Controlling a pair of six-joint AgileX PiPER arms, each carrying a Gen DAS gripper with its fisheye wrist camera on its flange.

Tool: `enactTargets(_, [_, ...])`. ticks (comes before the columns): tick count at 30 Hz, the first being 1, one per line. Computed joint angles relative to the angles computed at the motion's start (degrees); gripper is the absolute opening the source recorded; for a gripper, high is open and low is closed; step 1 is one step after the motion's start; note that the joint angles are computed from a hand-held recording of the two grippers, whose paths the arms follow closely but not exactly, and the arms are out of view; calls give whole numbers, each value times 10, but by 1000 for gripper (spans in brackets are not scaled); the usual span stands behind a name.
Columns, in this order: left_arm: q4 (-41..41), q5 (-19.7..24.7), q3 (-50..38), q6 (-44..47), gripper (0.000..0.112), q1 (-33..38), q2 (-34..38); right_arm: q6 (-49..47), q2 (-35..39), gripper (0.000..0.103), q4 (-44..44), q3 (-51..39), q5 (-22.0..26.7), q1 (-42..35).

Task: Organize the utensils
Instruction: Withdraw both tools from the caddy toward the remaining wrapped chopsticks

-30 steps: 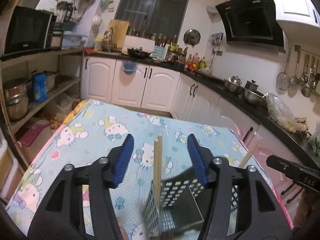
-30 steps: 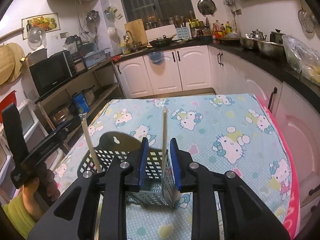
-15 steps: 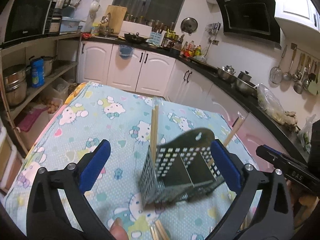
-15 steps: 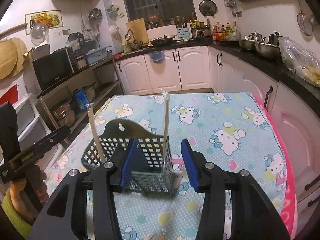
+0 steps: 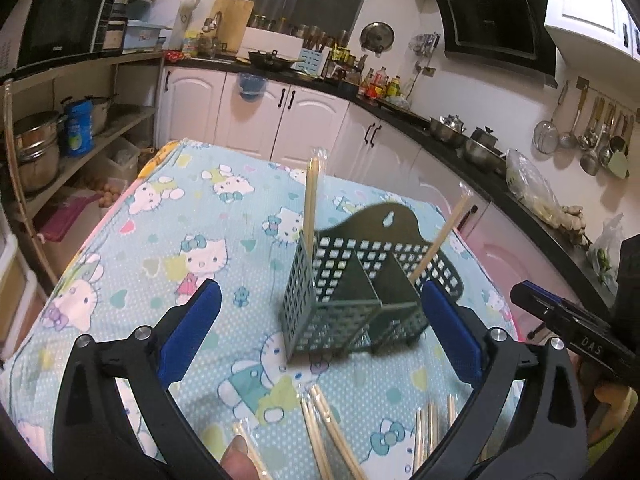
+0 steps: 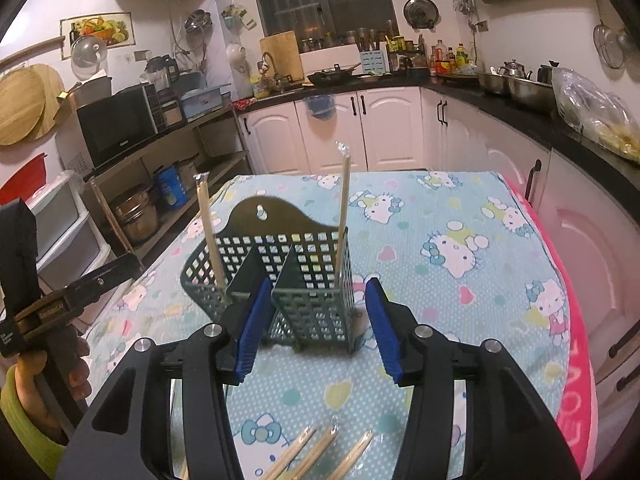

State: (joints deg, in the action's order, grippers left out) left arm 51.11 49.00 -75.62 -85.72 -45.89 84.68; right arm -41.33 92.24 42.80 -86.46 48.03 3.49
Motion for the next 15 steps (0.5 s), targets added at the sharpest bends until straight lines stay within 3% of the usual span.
enactTargets(15, [0, 20, 34, -40, 92, -56, -1, -57, -66, 47, 22, 110, 3, -27])
